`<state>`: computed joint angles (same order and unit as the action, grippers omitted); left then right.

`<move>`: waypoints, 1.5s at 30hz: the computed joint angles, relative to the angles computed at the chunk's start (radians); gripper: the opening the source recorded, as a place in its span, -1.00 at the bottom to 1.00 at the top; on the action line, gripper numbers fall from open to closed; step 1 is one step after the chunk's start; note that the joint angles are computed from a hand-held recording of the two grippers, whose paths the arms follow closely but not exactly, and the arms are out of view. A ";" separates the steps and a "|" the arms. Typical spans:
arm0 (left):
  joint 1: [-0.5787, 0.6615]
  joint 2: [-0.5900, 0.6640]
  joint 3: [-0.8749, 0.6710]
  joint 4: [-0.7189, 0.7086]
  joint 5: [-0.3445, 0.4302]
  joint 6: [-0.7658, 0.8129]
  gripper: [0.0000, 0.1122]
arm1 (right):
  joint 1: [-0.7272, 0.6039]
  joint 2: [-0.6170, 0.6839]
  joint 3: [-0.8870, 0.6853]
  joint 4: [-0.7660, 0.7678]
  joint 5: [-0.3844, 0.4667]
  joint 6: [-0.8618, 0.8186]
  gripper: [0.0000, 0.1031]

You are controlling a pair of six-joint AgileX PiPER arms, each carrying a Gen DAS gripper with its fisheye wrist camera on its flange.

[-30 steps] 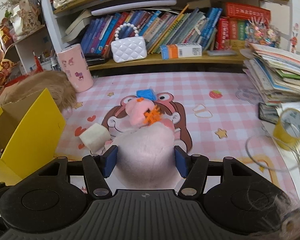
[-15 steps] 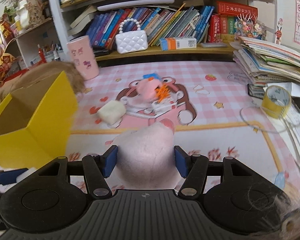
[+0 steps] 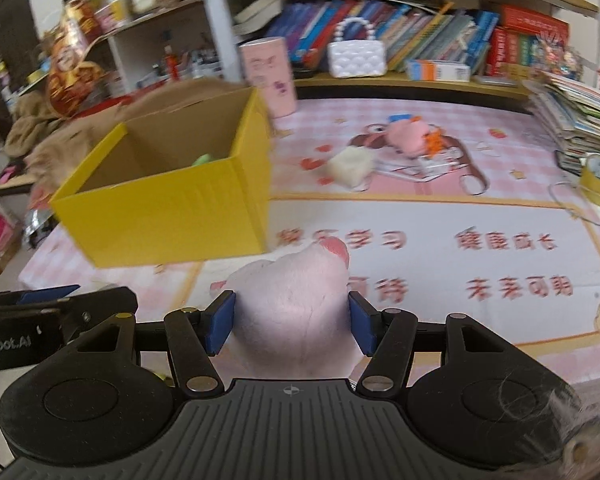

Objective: Organize objects
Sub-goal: 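Carry the white plug and pink pig over the yellow box with both tools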

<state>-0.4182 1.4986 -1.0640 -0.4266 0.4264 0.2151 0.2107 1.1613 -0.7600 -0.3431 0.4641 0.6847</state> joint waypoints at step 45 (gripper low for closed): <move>0.101 0.271 -0.427 0.167 -0.064 -0.156 0.23 | -0.073 0.512 -0.622 0.359 -0.220 -0.539 0.10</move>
